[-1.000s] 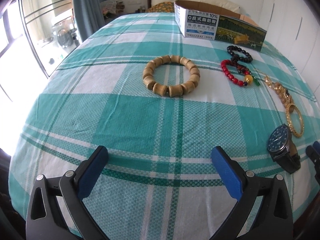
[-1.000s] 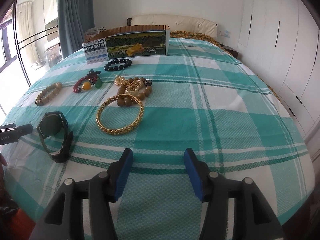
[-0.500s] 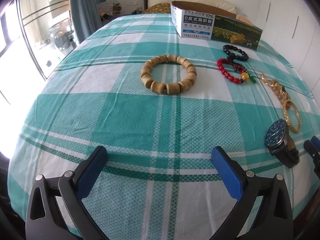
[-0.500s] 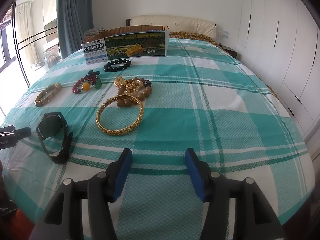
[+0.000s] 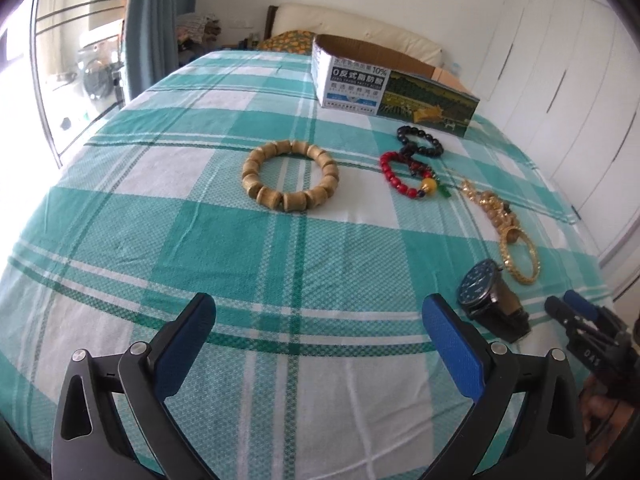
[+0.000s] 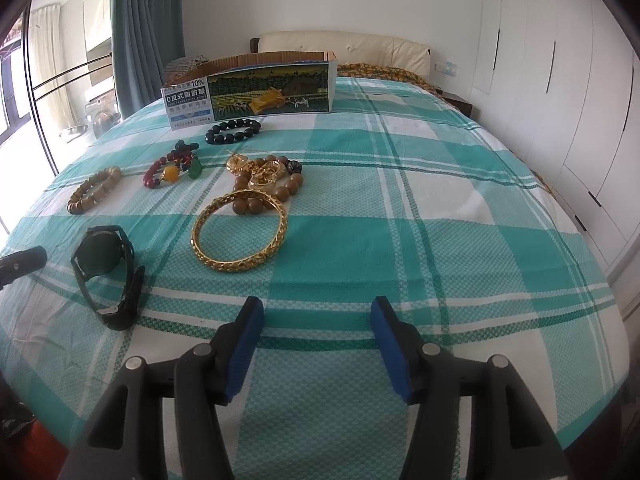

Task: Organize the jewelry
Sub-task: 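Withdraw both tools from the box back over the jewelry, then grasp the black wristwatch with the left tool while the right tool grasps the gold bangle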

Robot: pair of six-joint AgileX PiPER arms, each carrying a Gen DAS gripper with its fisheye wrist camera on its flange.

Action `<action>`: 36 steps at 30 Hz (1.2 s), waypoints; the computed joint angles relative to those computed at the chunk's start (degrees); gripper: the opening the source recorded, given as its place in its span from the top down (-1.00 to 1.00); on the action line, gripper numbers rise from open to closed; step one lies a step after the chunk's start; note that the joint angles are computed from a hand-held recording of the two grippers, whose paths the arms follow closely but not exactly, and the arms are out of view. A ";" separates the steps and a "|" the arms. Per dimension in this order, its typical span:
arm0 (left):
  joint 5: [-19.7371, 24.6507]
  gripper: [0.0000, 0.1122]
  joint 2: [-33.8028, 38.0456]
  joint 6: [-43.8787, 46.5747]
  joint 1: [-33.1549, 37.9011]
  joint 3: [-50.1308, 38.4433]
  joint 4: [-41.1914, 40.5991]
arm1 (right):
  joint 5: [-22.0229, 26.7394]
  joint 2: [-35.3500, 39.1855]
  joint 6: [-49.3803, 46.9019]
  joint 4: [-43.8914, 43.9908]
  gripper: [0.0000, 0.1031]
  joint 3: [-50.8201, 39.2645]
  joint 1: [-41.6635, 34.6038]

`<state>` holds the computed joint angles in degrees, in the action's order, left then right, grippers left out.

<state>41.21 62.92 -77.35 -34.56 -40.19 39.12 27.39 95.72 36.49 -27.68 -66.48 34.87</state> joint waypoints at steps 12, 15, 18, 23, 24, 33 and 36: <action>-6.46 -0.72 12.73 24.22 1.25 -13.10 -14.02 | 3.42 0.87 -8.13 8.39 -0.13 -3.41 -1.45; -5.90 -0.50 15.22 27.73 1.67 -14.27 -17.14 | 3.65 0.89 -13.75 15.73 -0.12 -5.20 -3.85; -5.09 -0.38 16.14 27.33 1.34 -14.45 -16.88 | 4.95 2.71 -19.28 21.13 -0.12 -9.39 -5.22; -4.27 0.15 17.04 28.83 1.18 -15.01 -17.81 | 10.07 9.58 -28.34 28.66 -0.11 -19.95 -5.54; -4.20 0.31 17.09 28.84 1.01 -15.04 -17.60 | 10.84 11.06 -27.85 27.33 -0.10 -21.74 -5.02; -2.82 0.84 16.00 25.88 0.19 -14.54 -14.85 | 13.27 12.88 -25.02 23.34 0.87 -24.37 -3.82; -2.47 0.84 14.25 25.53 1.04 -14.25 -15.01 | 13.11 10.16 -25.46 25.00 0.87 -22.41 -4.30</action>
